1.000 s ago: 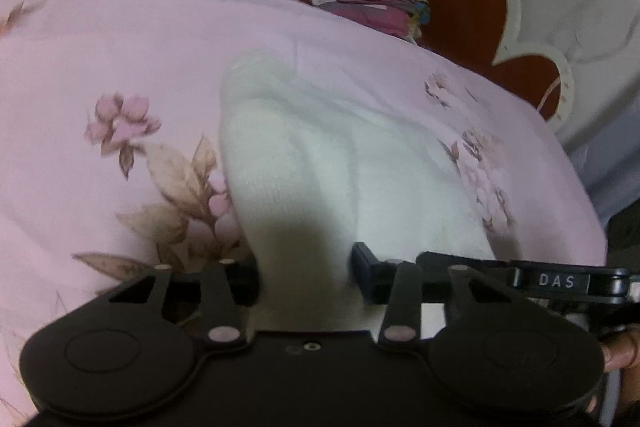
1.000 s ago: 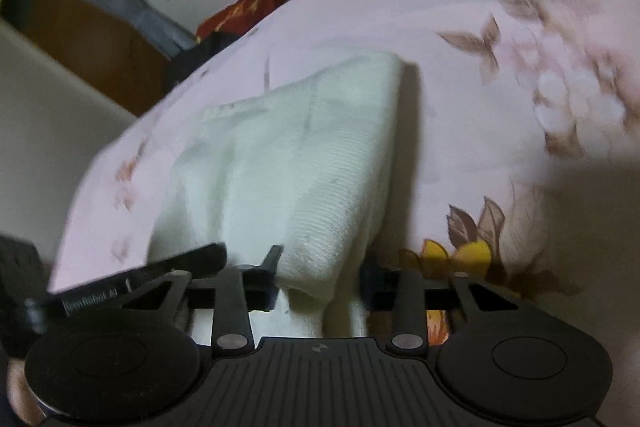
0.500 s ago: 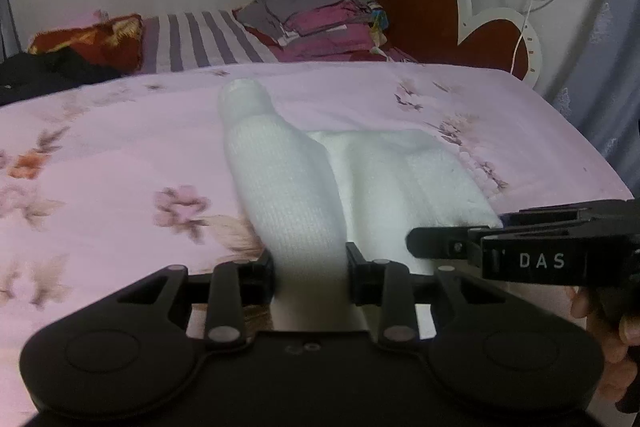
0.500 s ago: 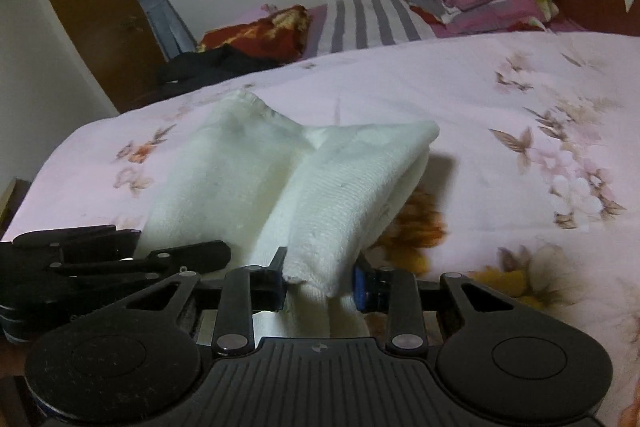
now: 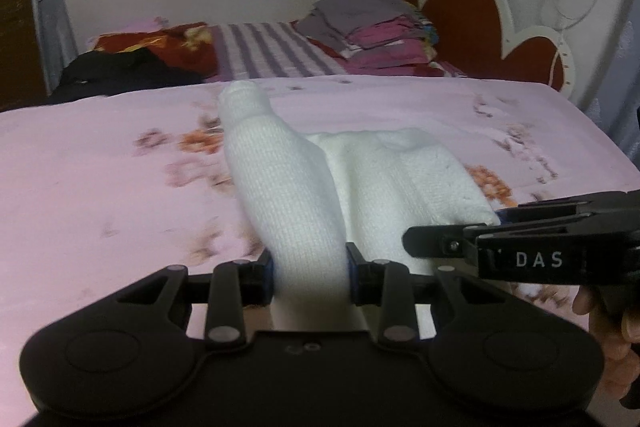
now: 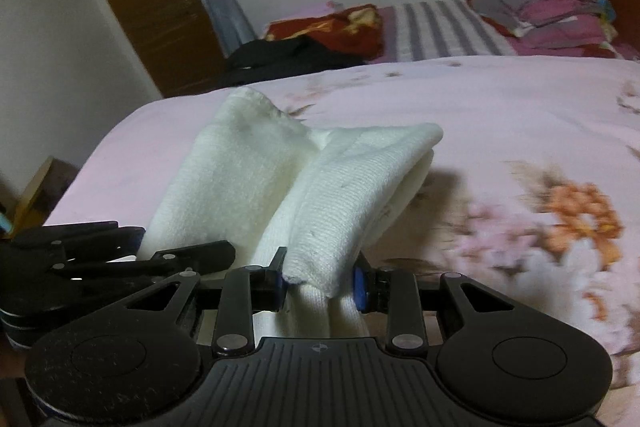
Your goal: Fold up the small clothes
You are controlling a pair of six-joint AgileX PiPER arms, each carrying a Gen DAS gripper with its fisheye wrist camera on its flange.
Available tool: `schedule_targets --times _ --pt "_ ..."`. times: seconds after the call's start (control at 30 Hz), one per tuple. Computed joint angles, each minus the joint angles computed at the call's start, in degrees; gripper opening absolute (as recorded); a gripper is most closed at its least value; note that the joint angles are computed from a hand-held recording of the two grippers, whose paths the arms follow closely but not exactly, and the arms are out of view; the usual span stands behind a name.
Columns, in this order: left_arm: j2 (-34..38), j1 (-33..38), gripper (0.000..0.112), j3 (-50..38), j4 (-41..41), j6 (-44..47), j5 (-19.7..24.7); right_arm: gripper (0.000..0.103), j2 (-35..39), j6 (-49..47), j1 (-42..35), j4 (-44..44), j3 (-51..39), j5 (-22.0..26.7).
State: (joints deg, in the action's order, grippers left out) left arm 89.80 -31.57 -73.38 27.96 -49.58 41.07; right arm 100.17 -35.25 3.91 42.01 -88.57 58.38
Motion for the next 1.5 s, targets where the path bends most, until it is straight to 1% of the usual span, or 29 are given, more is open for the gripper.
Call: schedule_targets --times 0.13,0.27,0.33,0.37,0.43,0.5,0.57,0.6,0.63,0.67,0.7,0.73,0.77,0.8,0.83,0.87,0.9,0.93,0.97,1.0,1.03,1.1,1.13,1.17,1.2,1.23,1.33,1.43,1.5 --pt "-4.5 3.77 0.032 5.96 -2.07 2.18 -2.04 0.031 -0.51 3.55 5.72 -1.21 2.0 -3.51" --pt "-6.19 8.12 0.032 10.66 -6.55 6.01 -6.17 0.031 0.53 6.92 9.71 -3.53 3.0 -6.2" --pt "-5.92 10.61 0.032 12.84 -10.58 9.31 -9.08 0.031 1.7 7.81 10.76 -4.85 3.4 -7.57" --pt "-5.81 11.62 0.033 14.09 -12.82 11.04 -10.41 0.031 2.4 8.38 10.96 -5.45 3.6 -7.97" --pt "-5.42 12.52 0.044 17.03 -11.83 9.07 -12.71 0.031 3.81 10.11 11.19 -7.19 3.92 -8.51" --pt "-6.16 14.31 0.054 20.89 -13.84 9.99 -17.26 0.031 5.75 10.23 9.98 -6.24 4.57 -8.61" --pt "-6.91 16.28 0.055 22.77 -19.19 15.23 -19.72 0.031 6.65 8.57 8.14 -2.61 5.75 -8.54" --pt "-7.23 17.42 0.056 22.79 -23.46 19.74 -19.62 0.032 6.73 8.38 7.69 -1.75 5.83 -8.21" --pt "-7.68 18.0 0.057 22.52 -25.43 22.24 -18.75 0.035 6.93 7.89 7.33 -1.28 5.65 -7.78" --pt "-8.42 18.32 0.06 22.02 -25.11 22.45 -17.25 0.035 6.86 7.83 7.01 -1.36 5.23 -7.06" --pt "-10.42 18.8 0.06 22.34 -22.5 20.73 -16.57 0.037 6.68 7.85 6.45 -1.61 4.7 -6.75" --pt "-11.64 18.68 0.062 22.12 -19.88 18.5 -16.92 0.039 5.69 7.91 5.92 -2.23 4.66 -7.24" --pt "-12.89 19.24 0.063 22.32 -19.55 18.56 -17.93 0.039 3.63 8.44 5.7 -2.98 5.22 -8.77" --pt "-13.4 20.34 0.06 21.86 -21.5 20.91 -19.08 0.039 2.57 8.45 5.44 -3.31 5.35 -10.64" --pt "-12.75 21.1 0.058 20.62 -23.54 24.14 -19.83 0.039 2.74 8.67 5.46 -3.89 3.96 -11.06" --pt "-11.26 21.08 0.052 18.81 -23.29 25.38 -20.18 0.039 3.25 9.19 6.02 -4.45 1.93 -10.7" --pt "-8.92 21.3 0.046 16.29 -24.8 28.39 -19.88 0.039 4.36 10.18 6.95 -5.9 -0.36 -10.78" --pt "-6.7 21.73 0.043 14.28 -28.43 32.47 -19.79 0.039 5.61 11.29 8.27 -7.94 -2.67 -11.0" --pt "-4.45 22.13 0.037 12.49 -31.73 35.78 -19.76 0.039 6.94 11.94 9.61 -9.67 -4.77 -11.07" --pt "-2.18 22.17 0.027 10.8 -32.78 36.92 -19.83 0.039 8.61 12.79 11.08 -11.61 -6.97 -11.32" --pt "-0.14 22.02 0.025 9.47 -33.75 37.92 -19.62 0.039 10.28 13.22 12.13 -13.04 -8.85 -11.32" --pt "3.43 22.35 0.024 7.85 -40.02 43.28 -18.06 0.038 13.67 14.76 13.72 -16.24 -11.9 -10.14" --pt "4.48 22.14 0.023 8.31 -40.73 43.33 -18.05 0.035 15.5 15.5 14.03 -17.54 -13.33 -8.9" --pt "4.19 21.92 0.022 10.58 -41.97 44.42 -19.6 0.035 17.23 15.83 14.13 -18.91 -14.38 -7.39" --pt "3.78 21.58 0.022 12.25 -42.22 44.31 -21.76 0.035 18.01 14.87 13.66 -18.39 -13.74 -8.05" --pt "3.47 21.63 0.022 13.03 -43.24 44.71 -22.55 0.035 18.03 13.81 12.91 -16.71 -12.74 -8.84" --pt "3.38 22.41 0.022 13.28 -46.25 47.53 -22.43 0.035 17.93 13.3 12.98 -16.67 -12.3 -9.38" --pt "2.9 22.18 0.022 12.94 -43.05 44.81 -21.5 0.035 18.24 12.66 12.94 -16.57 -12.68 -9.36" --pt "0.84 20.52 0.022 13.0 -35.31 36.57 -20.48 0.035 16.43 14.02 12.97 -17.1 -11.98 -9.69"
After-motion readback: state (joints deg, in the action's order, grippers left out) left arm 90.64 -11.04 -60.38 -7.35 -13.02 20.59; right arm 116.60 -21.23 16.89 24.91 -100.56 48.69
